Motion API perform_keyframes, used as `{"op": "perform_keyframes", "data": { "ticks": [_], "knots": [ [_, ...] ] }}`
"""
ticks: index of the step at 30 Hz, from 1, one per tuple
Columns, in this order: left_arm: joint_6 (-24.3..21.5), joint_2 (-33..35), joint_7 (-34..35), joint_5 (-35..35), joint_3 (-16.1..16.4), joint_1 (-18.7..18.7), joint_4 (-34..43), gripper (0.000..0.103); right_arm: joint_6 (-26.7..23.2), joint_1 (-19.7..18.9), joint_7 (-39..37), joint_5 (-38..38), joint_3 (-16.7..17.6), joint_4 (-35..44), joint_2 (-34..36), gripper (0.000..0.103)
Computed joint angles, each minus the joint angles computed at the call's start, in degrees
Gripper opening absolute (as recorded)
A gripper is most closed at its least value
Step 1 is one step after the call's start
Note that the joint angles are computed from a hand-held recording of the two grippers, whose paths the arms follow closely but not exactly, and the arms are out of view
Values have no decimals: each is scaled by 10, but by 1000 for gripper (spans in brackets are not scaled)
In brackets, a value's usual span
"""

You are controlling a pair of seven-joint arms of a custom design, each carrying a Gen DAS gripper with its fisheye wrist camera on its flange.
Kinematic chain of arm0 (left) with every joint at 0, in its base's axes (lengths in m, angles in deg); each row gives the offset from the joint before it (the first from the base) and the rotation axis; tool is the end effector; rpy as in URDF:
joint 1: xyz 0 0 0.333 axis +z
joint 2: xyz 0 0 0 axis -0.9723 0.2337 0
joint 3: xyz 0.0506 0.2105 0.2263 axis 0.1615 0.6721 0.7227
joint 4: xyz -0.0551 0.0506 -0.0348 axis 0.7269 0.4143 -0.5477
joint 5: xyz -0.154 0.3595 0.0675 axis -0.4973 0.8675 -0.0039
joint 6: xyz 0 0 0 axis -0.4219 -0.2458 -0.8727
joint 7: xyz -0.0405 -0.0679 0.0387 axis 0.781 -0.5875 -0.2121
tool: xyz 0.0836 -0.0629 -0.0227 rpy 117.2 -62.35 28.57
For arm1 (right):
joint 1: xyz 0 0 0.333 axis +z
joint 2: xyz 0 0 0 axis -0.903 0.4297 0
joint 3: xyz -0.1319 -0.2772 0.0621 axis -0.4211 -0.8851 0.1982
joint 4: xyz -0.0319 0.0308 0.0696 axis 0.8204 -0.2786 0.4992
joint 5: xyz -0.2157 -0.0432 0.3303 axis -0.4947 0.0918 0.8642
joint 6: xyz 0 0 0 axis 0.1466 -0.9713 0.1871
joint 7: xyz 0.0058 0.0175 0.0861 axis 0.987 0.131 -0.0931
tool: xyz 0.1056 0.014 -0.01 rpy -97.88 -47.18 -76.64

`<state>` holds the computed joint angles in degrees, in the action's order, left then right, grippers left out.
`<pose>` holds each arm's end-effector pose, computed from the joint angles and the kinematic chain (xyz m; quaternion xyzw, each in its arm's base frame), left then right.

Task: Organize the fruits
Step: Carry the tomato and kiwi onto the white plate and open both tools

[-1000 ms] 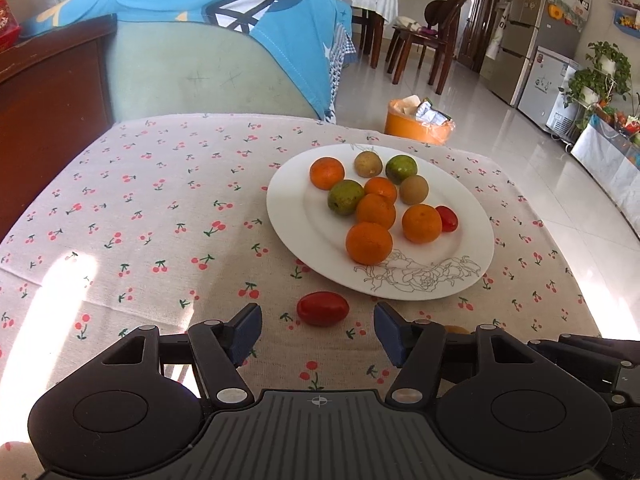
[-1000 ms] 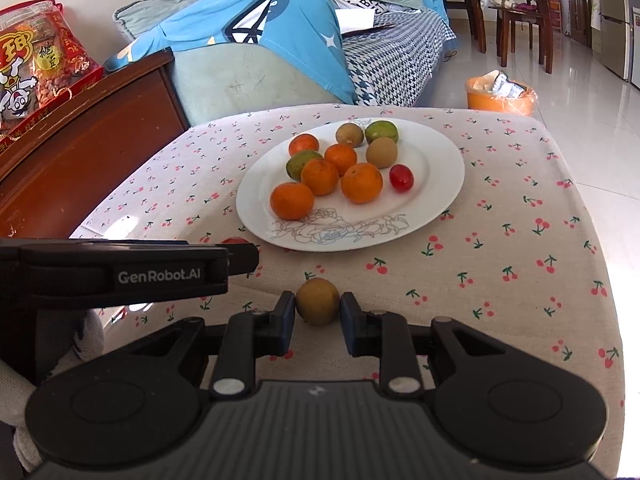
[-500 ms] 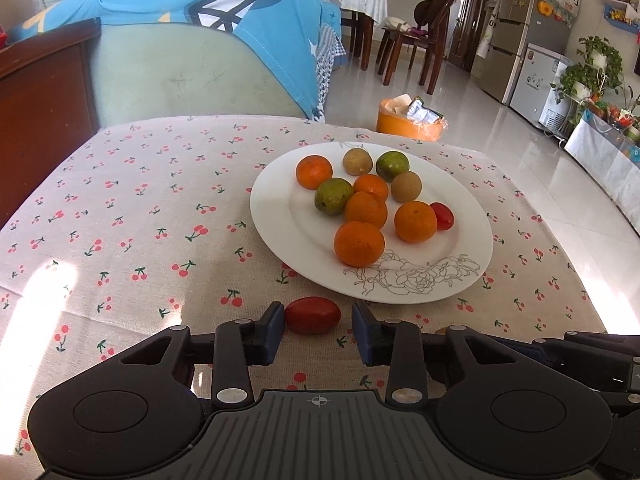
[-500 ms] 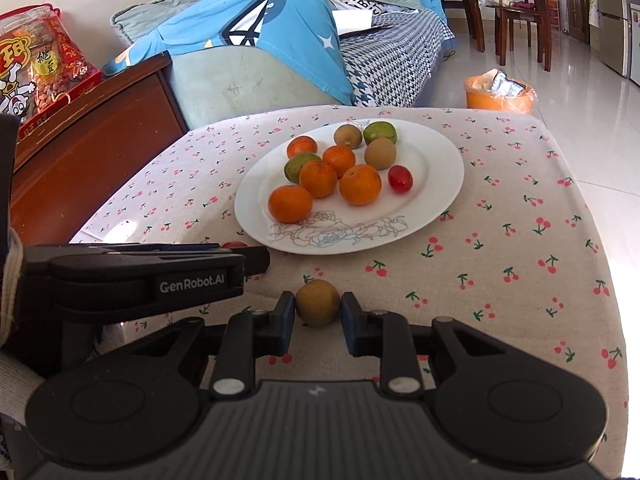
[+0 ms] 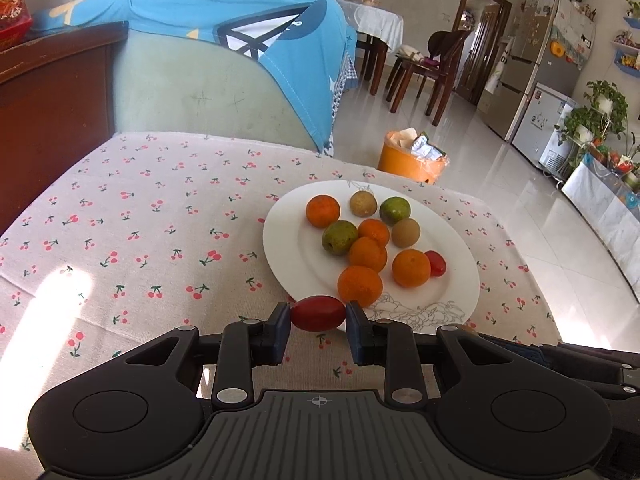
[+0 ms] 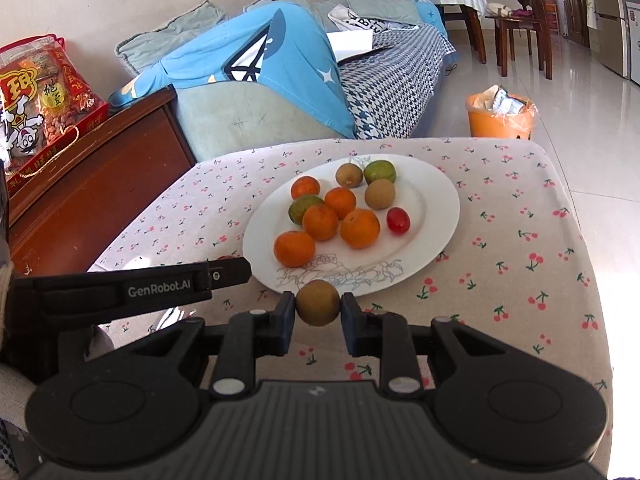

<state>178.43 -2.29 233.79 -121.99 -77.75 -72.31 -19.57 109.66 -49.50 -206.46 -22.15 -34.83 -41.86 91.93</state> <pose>0.7509 -0.1786 0.3655 -0.3971 0.8143 -0.4163 0.0762 0.5905 0.1749 0.3734 -0.4545 0.7747 -0.2717 0.3457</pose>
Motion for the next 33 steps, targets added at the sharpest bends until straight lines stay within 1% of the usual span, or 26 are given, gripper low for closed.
{"op": "perform_keyframes", "data": {
  "ticks": [4,7,11,13,16,22,27,30,33],
  "knots": [
    [-19,10,-10,5,2,-5,29,27,26,-15,-26,-5,-8,14,-3,25],
    [-24,24,-6,8,-1,-10,59,27,44,-28,-71,6,-14,23,-4,25],
    [-40,52,-16,21,5,-24,109,27,75,-43,-130,18,-25,42,7,25],
    [-41,67,-21,34,10,-35,131,27,88,-49,-159,46,-31,51,19,25],
    [-53,88,-38,54,18,-48,163,27,104,-53,-207,109,-39,60,39,25],
    [-70,120,-79,88,31,-67,210,27,128,-46,-261,186,-60,73,67,25],
    [-76,136,-104,112,38,-77,237,28,143,-63,-339,278,-44,77,88,25],
    [-83,144,-119,126,43,-83,250,28,147,-61,-359,318,-47,79,99,25],
    [-81,146,-120,132,41,-83,250,28,150,-55,-378,347,-55,81,107,27]
  ]
}}
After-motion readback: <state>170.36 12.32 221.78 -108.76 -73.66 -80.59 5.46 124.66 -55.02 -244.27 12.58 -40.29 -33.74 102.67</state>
